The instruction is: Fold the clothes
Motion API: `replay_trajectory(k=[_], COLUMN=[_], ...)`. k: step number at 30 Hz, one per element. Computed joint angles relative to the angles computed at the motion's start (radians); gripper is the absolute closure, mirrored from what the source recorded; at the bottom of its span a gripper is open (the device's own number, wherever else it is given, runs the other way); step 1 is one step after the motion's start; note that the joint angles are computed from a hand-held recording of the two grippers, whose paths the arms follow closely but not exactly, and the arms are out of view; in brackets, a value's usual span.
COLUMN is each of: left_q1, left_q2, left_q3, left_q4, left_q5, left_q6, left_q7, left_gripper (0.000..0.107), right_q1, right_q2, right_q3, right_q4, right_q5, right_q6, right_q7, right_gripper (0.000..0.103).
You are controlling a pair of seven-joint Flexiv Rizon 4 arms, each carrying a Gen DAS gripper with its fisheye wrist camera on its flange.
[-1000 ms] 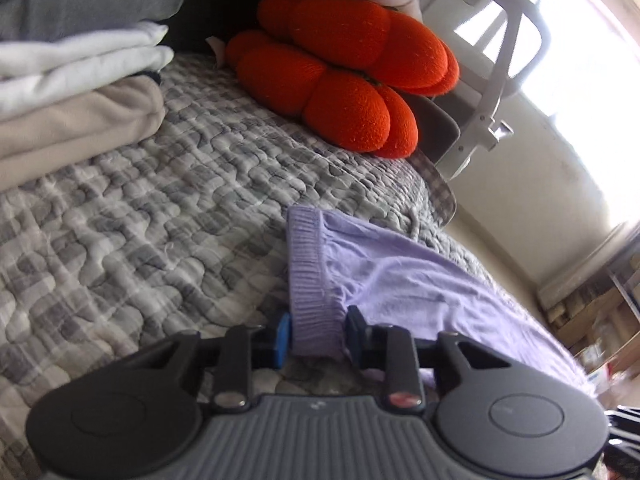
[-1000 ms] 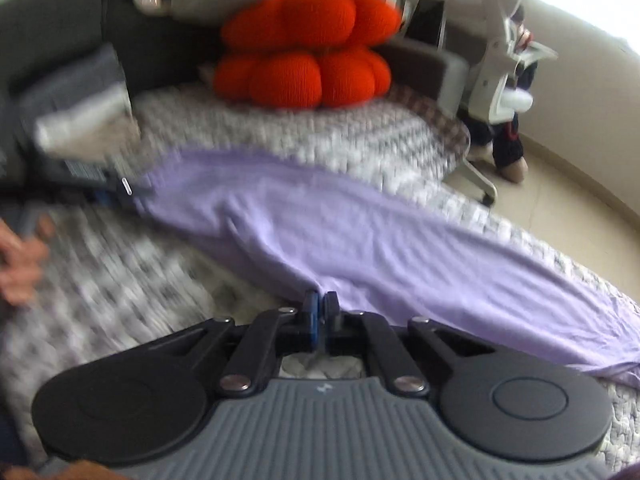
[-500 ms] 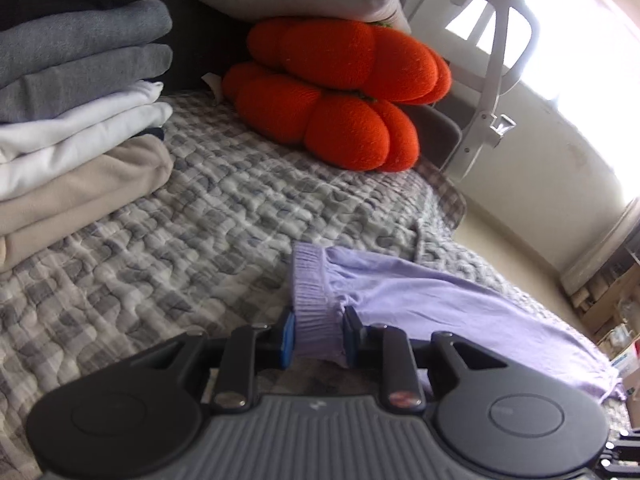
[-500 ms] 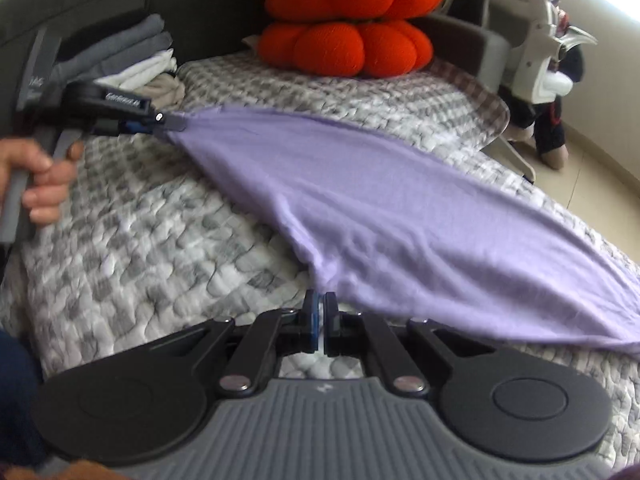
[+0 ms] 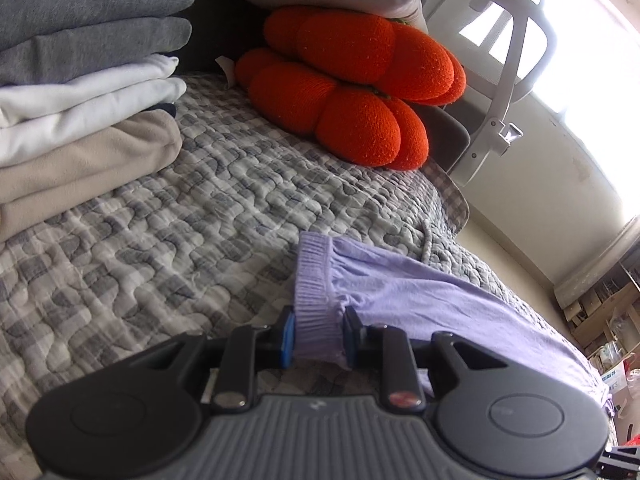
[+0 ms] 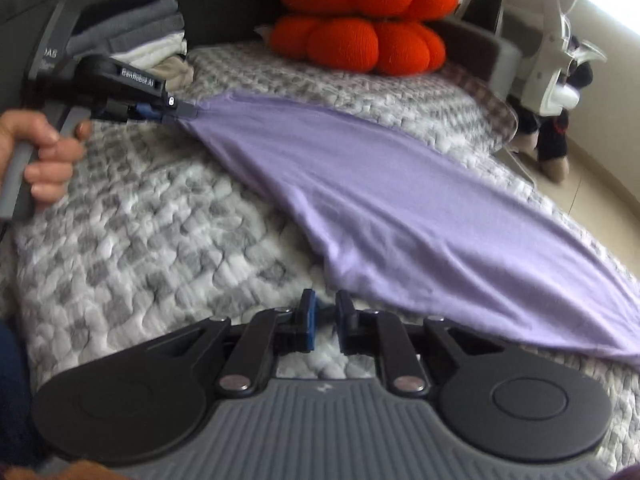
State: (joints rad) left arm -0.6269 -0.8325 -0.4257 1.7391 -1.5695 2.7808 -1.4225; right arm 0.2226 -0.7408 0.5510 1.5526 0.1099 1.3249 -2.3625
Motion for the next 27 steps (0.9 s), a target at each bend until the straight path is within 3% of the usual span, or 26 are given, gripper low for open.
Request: replay_trajectory(k=[2, 5, 12, 16, 18, 21, 23, 25, 26, 27], left_q1=[-0.001, 0.001, 0.003, 0.005, 0.005, 0.004, 0.005, 0.005, 0.004, 0.003], left_q2=[0.000, 0.001, 0.005, 0.011, 0.012, 0.016, 0.018, 0.018, 0.017, 0.017], left_q3=[0.003, 0.003, 0.003, 0.007, 0.006, 0.010, 0.011, 0.012, 0.012, 0.013], left_q4=[0.002, 0.005, 0.012, 0.025, 0.024, 0.032, 0.035, 0.034, 0.034, 0.034], left_q5=[0.006, 0.008, 0.009, 0.016, 0.014, 0.019, 0.020, 0.019, 0.019, 0.020], left_q6=[0.000, -0.003, -0.014, -0.032, -0.037, -0.043, -0.049, -0.052, -0.052, -0.052], left_q7=[-0.009, -0.015, -0.022, -0.040, -0.036, -0.047, -0.054, -0.054, -0.054, -0.055], left_gripper=[0.082, 0.082, 0.082, 0.082, 0.082, 0.082, 0.082, 0.082, 0.082, 0.082], right_q1=[0.026, 0.080, 0.252, 0.339, 0.354, 0.283, 0.187, 0.069, 0.040, 0.031], right_q2=[-0.003, -0.013, -0.026, -0.031, -0.027, -0.011, -0.007, -0.019, -0.021, -0.022], right_q3=[-0.028, -0.079, -0.311, -0.449, -0.481, -0.402, -0.283, -0.129, -0.086, -0.075], right_q4=[-0.011, 0.010, 0.037, 0.032, 0.043, 0.051, 0.043, 0.020, 0.009, 0.021], right_q5=[0.005, -0.026, -0.079, -0.082, -0.101, -0.134, -0.160, -0.192, -0.176, -0.214], right_q6=[0.011, 0.119, 0.363, 0.381, 0.372, 0.353, 0.293, 0.162, 0.104, 0.110], right_q7=[0.046, 0.082, 0.268, 0.383, 0.416, 0.443, 0.450, 0.421, 0.384, 0.393], right_gripper=[0.079, 0.079, 0.080, 0.080, 0.080, 0.080, 0.079, 0.079, 0.079, 0.077])
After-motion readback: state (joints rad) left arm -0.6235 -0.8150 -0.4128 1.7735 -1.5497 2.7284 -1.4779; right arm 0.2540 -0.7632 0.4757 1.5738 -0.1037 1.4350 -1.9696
